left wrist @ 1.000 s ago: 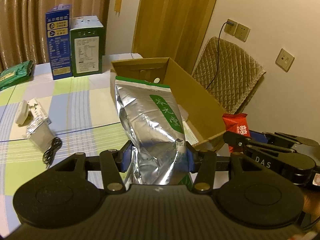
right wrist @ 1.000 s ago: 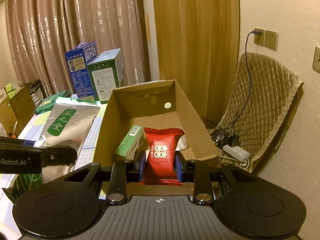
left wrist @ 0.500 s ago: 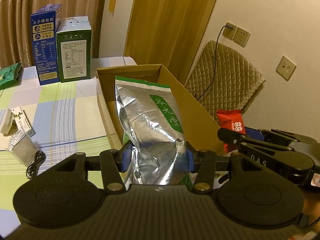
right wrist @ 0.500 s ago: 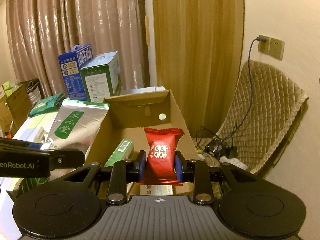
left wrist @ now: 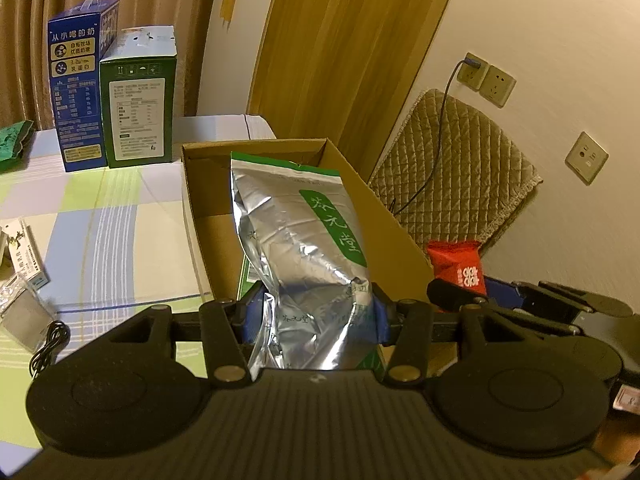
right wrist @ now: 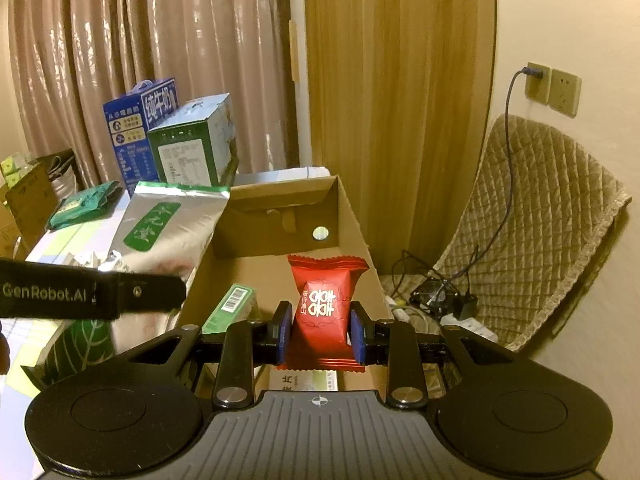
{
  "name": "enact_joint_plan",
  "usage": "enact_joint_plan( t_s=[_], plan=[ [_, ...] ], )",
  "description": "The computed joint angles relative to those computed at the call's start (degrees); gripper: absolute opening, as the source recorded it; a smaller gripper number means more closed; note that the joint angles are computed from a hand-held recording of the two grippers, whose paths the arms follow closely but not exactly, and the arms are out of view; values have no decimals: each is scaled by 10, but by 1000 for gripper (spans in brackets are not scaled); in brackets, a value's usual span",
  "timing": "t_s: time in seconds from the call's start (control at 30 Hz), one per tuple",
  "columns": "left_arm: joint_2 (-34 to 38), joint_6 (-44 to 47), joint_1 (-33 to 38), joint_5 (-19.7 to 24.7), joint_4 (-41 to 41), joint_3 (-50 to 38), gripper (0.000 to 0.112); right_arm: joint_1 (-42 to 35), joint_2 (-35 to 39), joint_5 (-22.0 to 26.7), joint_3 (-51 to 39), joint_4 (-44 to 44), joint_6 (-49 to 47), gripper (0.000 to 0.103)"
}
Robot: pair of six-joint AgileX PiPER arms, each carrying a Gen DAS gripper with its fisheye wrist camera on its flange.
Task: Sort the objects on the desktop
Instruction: 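Release the foil bag into the carton with the left tool while the right drops the candy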
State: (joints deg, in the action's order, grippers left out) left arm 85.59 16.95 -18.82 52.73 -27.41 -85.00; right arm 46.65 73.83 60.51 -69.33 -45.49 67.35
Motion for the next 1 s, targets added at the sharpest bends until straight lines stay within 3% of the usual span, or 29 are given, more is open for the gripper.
enact_joint_plan(
  t_s=[0.53, 1.0],
  plan=[
    [37, -11, -3, -53, 2, -12, 48, -41, 16, -40, 10, 21, -22, 27],
    [17, 19, 39, -42, -25, 9, 49, -36, 36, -49, -2, 24, -19, 27]
  ],
)
